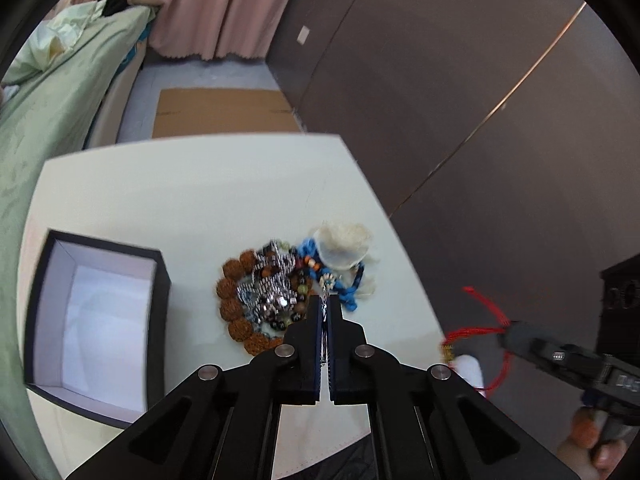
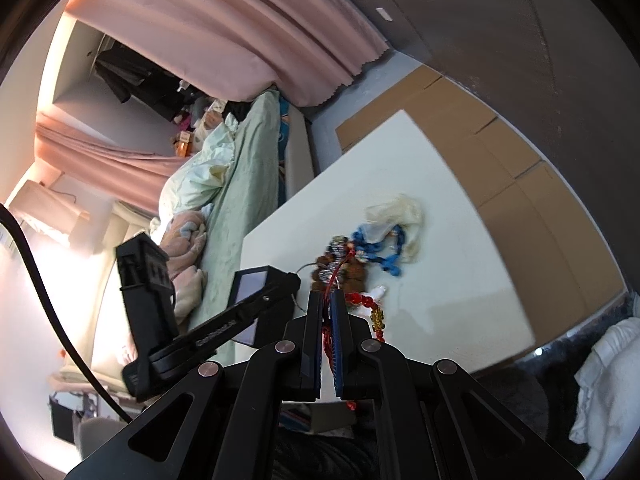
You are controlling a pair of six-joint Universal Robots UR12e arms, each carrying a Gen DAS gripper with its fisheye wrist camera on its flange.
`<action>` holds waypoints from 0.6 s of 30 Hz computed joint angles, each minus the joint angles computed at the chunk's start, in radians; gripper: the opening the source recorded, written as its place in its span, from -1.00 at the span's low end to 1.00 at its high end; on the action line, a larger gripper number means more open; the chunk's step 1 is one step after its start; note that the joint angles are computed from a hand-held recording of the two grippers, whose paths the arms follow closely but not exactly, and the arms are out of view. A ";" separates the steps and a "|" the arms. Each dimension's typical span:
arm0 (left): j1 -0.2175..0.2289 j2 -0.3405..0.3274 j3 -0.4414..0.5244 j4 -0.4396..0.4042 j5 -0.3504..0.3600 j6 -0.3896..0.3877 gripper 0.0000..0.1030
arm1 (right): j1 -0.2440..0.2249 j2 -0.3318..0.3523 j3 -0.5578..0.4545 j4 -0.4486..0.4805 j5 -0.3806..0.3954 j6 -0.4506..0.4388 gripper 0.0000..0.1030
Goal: Organize jewelry
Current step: 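Lift the red-string bangle with the right gripper toward the black box, then lower the bangle into the black box and open the right gripper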
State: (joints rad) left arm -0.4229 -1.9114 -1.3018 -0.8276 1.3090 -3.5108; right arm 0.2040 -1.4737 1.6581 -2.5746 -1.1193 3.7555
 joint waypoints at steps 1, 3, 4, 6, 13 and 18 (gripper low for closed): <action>0.003 0.006 -0.006 0.011 -0.003 -0.005 -0.97 | 0.006 0.010 -0.013 0.003 0.000 -0.004 -0.89; 0.014 0.022 -0.023 0.035 -0.008 -0.018 -0.97 | 0.015 0.027 -0.033 0.004 0.007 -0.009 -0.89; 0.021 0.031 -0.033 0.045 -0.008 -0.027 -0.97 | 0.021 0.037 -0.045 0.005 0.016 -0.012 -0.89; 0.034 0.046 -0.049 0.058 -0.004 -0.043 -0.97 | 0.032 0.055 -0.067 0.009 0.030 -0.021 -0.89; 0.080 0.111 -0.115 0.098 0.038 -0.086 -0.97 | 0.080 0.126 -0.154 0.032 0.078 -0.057 -0.89; 0.105 0.147 -0.156 0.123 0.076 -0.116 -0.97 | 0.110 0.179 -0.218 0.059 0.106 -0.077 -0.89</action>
